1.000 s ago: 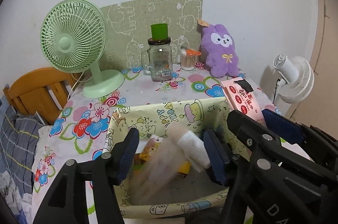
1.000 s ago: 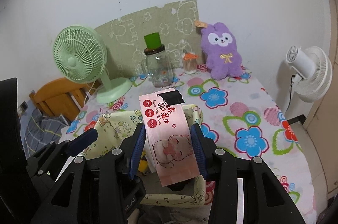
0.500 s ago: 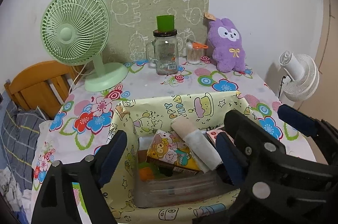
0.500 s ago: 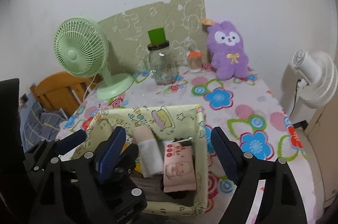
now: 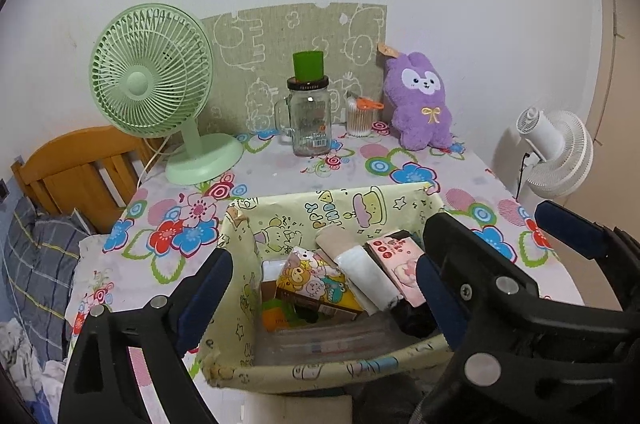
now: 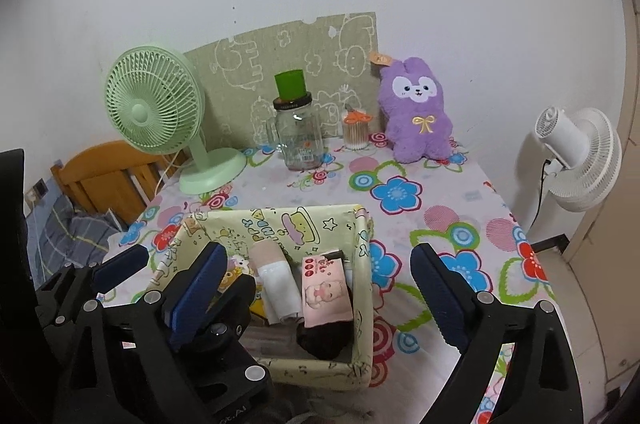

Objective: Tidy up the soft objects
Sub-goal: 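Withdraw both tools toward the white cloth and grey pouch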

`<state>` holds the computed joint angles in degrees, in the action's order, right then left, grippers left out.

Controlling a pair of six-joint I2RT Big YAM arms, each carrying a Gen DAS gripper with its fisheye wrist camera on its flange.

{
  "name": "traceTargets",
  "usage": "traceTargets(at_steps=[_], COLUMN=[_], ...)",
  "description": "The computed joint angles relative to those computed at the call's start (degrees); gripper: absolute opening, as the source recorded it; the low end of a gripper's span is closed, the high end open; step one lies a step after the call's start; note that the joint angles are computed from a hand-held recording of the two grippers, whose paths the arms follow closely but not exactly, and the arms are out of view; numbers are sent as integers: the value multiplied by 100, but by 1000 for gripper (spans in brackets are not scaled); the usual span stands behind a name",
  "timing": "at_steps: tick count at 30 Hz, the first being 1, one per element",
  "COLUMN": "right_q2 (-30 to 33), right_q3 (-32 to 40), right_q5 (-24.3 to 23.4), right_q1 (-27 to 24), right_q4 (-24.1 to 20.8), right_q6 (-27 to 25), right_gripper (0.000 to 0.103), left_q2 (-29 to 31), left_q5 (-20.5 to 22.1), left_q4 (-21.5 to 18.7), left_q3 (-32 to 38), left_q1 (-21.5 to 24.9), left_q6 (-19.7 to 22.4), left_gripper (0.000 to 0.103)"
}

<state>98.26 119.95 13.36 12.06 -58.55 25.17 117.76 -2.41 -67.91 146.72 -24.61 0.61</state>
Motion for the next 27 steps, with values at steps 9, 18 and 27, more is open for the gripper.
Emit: traceTargets(at_steps=[9, 18, 27], right_q2=[-445, -860, -1216], right_q3=[-460, -935, -1292], right_q5=[240, 459, 770], right_q1=[169, 374, 587], right_q4=[125, 213, 263], right_q6=[28, 67, 133], right_gripper=[96, 96, 96], left_q2=[-772, -1508, -2069], left_q5=[31, 20, 78], left_q4=[582, 1119, 1494], left_q3=[-1190, -2314, -3094], left_q1=[-43, -70, -73], left_q6=[-11, -29, -44], left_gripper=[95, 98, 100])
